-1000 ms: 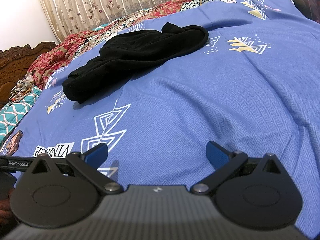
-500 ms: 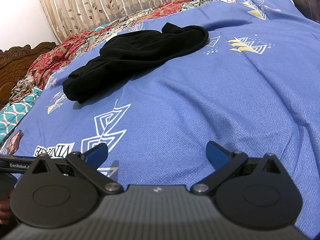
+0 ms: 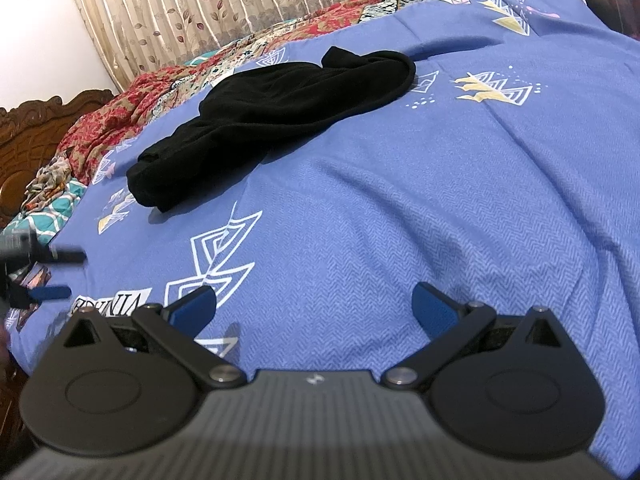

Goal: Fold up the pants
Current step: 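Grasp the black pants with the left gripper while the right gripper grasps another part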

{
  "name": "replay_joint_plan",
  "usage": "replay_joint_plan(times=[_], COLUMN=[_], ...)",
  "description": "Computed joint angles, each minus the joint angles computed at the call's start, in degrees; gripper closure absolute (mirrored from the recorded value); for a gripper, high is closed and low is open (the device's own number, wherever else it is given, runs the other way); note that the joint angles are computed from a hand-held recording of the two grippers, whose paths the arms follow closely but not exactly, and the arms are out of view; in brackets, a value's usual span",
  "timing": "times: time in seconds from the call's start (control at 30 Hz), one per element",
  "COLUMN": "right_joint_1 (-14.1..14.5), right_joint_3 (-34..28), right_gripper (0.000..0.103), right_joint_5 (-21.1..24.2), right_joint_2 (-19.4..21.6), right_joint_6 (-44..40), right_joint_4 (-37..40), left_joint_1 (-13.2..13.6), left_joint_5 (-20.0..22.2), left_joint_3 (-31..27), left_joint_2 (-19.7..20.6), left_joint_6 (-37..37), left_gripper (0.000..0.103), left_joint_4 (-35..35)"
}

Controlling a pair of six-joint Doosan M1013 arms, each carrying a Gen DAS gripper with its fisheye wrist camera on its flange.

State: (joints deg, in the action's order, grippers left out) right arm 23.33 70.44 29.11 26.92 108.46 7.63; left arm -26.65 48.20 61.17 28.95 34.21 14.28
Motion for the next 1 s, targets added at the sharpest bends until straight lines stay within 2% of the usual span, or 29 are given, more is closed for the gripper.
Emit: replay_joint_plan(times=[0.13, 0.23, 0.3, 0.33, 0.37, 0.4, 0.43, 0.5, 0.57, 0.6, 0.63, 0.73, 0.87, 0.93, 1.0], right_joint_1=[0.0, 0.0, -0.1, 0.0, 0.0, 0.0, 0.1, 0.0, -0.4, -0.9, -1.5, -2.9, -4.1, -4.5, -4.8], right_joint_3=[-0.1, -0.1, -0.2, -0.5, -0.8, -0.9, -1.3, -1.9, -3.5, -4.4, -5.0, -8.3, -16.6, -22.8, -30.7], right_gripper=[0.0, 0.0, 0.0, 0.0, 0.0, 0.0, 0.0, 0.0, 0.008, 0.025, 0.038, 0.04, 0.038, 0.036, 0.029], right_joint_5=[0.0, 0.0, 0.3, 0.5, 0.8, 1.0, 1.4, 2.6, 5.0, 5.7, 5.5, 4.0, 5.5, 8.1, 12.4], right_joint_2=[0.0, 0.0, 0.1, 0.2, 0.4, 0.5, 0.6, 0.8, 1.2, 1.3, 1.5, 2.9, 7.5, 11.2, 15.9], right_joint_6=[0.0, 0.0, -0.3, -0.2, 0.0, 0.2, 0.7, 1.0, 2.9, 2.8, 1.3, 1.9, 2.6, 4.6, 8.0], right_joint_4=[0.2, 0.1, 0.2, 0.1, -0.3, -0.7, -1.2, -1.1, -0.9, 1.1, 4.4, 8.2, 8.8, 7.3, 5.5], left_joint_1=[4.0, 5.8, 6.5, 6.6, 6.5, 6.4, 6.5, 6.3, 5.6, 5.3, 5.3, 5.3, 5.0, 5.0, 5.0], left_joint_5=[-4.0, -7.3, -6.8, -5.8, -4.8, -4.0, -3.8, -5.5, -8.4, -11.1, -13.3, -18.3, -21.3, -21.1, -20.5], left_joint_3=[-3.3, -5.9, -9.3, -11.3, -13.0, -14.4, -14.8, -12.9, -9.3, -6.1, -3.3, 5.5, 13.8, 15.5, 15.8], left_joint_2=[2.5, 5.2, 8.0, 9.5, 10.7, 11.7, 12.2, 11.1, 8.5, 6.4, 4.6, -1.2, -7.0, -8.3, -8.6], left_joint_6=[-3.2, -5.1, -5.0, -5.3, -5.7, -5.2, -3.3, -1.0, 3.7, 6.9, 9.9, 13.5, 7.8, 5.9, 4.5], left_gripper=[0.005, 0.0, 0.0, 0.004, 0.015, 0.065, 0.096, 0.097, 0.097, 0.097, 0.097, 0.097, 0.097, 0.096, 0.095], left_joint_4=[-11.6, -19.7, -24.6, -26.0, -26.1, -26.4, -28.6, -31.3, -29.3, -29.2, -30.9, -32.4, -27.7, -26.1, -24.5])
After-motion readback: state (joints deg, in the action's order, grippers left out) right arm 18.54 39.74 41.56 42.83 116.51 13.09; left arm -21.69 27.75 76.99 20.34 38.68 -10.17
